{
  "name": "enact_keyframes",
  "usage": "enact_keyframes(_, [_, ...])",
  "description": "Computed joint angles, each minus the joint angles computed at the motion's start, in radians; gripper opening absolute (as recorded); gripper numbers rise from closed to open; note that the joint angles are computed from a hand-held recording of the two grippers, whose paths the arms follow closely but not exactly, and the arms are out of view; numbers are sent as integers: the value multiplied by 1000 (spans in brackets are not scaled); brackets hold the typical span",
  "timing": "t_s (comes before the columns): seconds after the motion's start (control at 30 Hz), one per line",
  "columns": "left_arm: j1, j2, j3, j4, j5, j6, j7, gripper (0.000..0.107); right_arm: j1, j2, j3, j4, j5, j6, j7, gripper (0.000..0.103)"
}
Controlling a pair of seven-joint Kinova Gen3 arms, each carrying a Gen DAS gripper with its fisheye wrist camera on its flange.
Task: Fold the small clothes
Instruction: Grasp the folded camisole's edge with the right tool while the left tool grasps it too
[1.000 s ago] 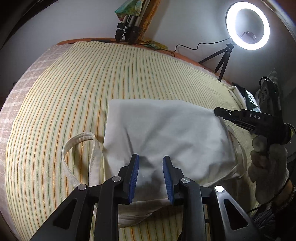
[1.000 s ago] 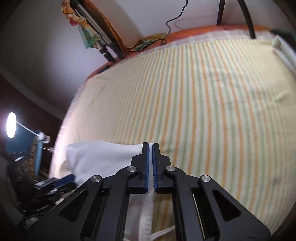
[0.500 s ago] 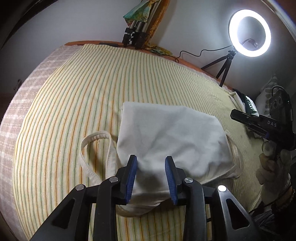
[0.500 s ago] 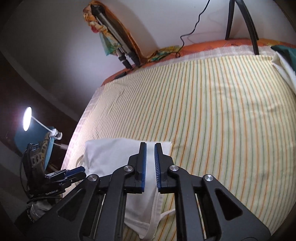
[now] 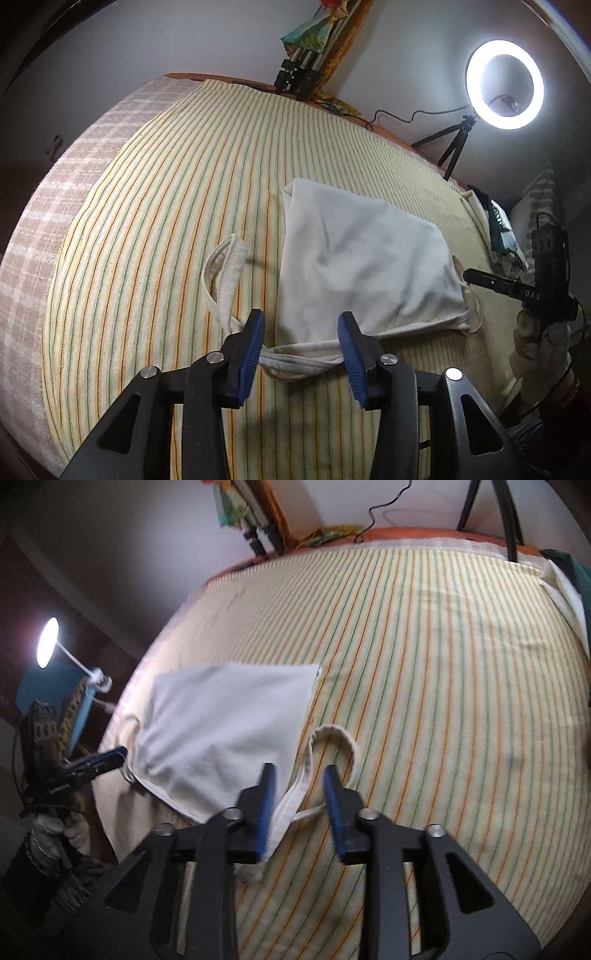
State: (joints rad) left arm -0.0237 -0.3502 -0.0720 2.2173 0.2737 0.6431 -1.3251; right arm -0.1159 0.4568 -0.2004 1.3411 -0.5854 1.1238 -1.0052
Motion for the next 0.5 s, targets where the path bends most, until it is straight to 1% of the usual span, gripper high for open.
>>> enact_keyframes(0.03, [10,1,-26,0,26,-9,-13,50,24,5,-9,0,-40,0,9,40])
enact_keyframes(0.1, [23,6,-71,2,82,-25,-38,51,49,25,-22,-11,-97,14,14,40])
enact_keyframes(0.17, [33,22,-107,2,136,-40,-69,52,54,42,-28,-18,-131,15,6,40])
enact_keyframes(0.23, [36,50,-129,-3,182,-45,-103,52,53,63,-33,-26,-153,26,-11,40])
enact_keyframes(0.33, [35,84,-154,-7,258,-47,-175,52,37,86,-29,-38,-149,32,-46,40])
enact_keyframes(0.43, [21,123,-175,-16,327,-27,-254,53,15,90,-18,-44,-111,29,-82,40])
enact_keyframes(0.5, [12,149,-197,-14,396,-9,-320,53,23,104,-21,-51,-110,44,-97,40])
